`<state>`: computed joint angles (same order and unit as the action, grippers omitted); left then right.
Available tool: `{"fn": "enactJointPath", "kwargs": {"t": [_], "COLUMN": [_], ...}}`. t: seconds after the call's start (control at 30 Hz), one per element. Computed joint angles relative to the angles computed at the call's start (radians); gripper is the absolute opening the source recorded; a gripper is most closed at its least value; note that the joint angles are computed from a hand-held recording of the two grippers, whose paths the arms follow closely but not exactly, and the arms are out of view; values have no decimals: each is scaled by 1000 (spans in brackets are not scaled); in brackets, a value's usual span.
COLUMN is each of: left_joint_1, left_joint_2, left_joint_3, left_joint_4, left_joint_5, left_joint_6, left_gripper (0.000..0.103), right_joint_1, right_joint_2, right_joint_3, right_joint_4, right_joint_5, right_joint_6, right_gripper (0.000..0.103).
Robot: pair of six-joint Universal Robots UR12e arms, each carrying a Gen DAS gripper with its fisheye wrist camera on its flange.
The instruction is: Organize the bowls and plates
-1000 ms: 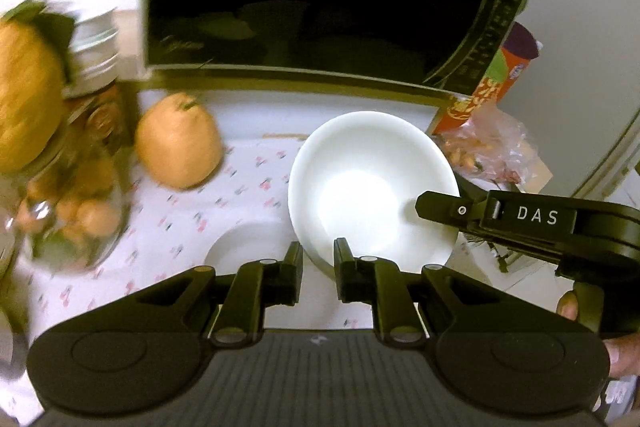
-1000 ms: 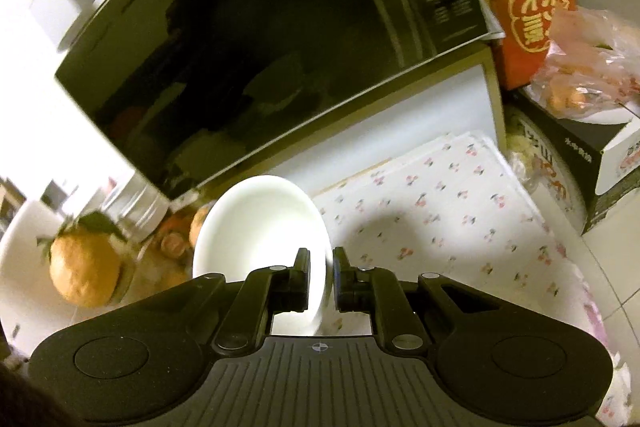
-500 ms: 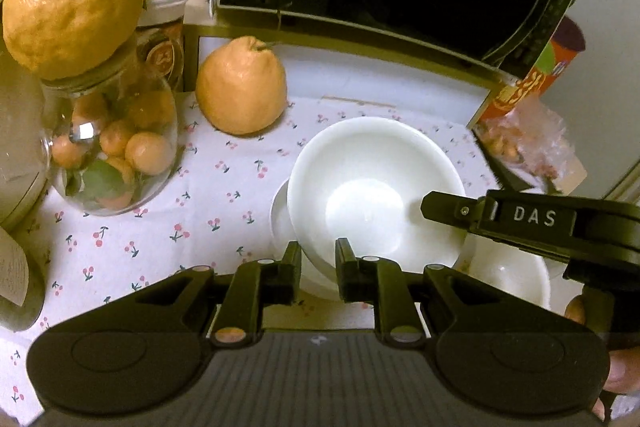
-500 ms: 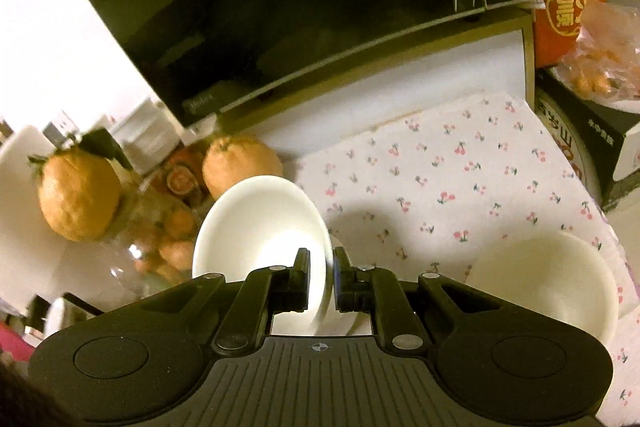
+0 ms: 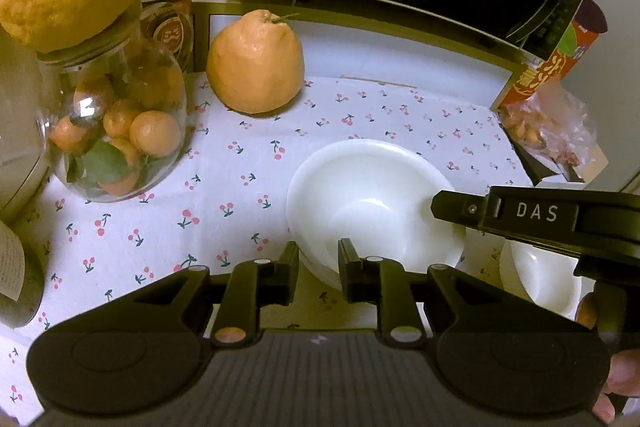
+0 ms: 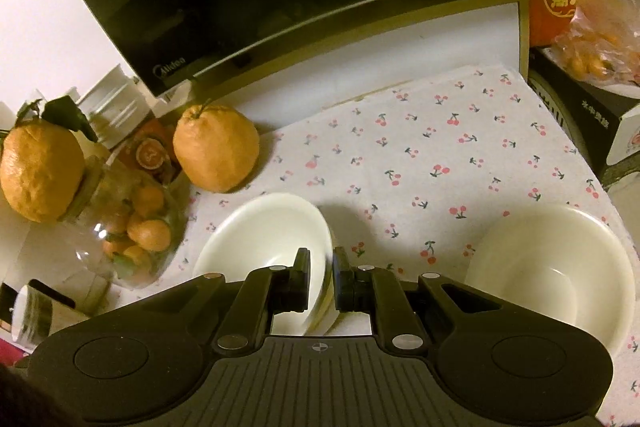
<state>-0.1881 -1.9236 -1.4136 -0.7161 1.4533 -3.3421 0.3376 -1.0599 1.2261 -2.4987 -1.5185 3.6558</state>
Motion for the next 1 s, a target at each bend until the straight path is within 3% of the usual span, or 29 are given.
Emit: {"fn": "enactJointPath", "kwargs": {"t": [0.37,0.5,0.57,0.63,0.7,0.83,1.0], "left_joint_1": [0,0,-1,-2,-4,-5,0], "left_joint_2": [-2,-3,-3,-3,-2,0,8], "left_joint_3": [-3,-4,-5,-5,-6,-7,-12], "left_joint_4": [6,13,15,15,18,16,11], "left_joint_5": [1,-5,-6,-6,-2,-2,-14], "left_joint_6": [5,29,38,49,56,68,81], "left_gripper": [19,43,55,70,75,86,90], "right_joint_1": [0,-1,-4,-9,-8,-7,-9], "right_joint_2": [-1,-2,-3,-6,-9,-13,-23], "right_joint_3": [0,4,3,9,15,16,25], "right_joint_4": [6,1,9,5,-8,-12,-15], "right_joint_5": [-2,1,12,30,28,30,36], "right_joint_6": [-22,-26,-13,6,6,-19,-31], "right_gripper": [15,16,26,57,68,74,79]}}
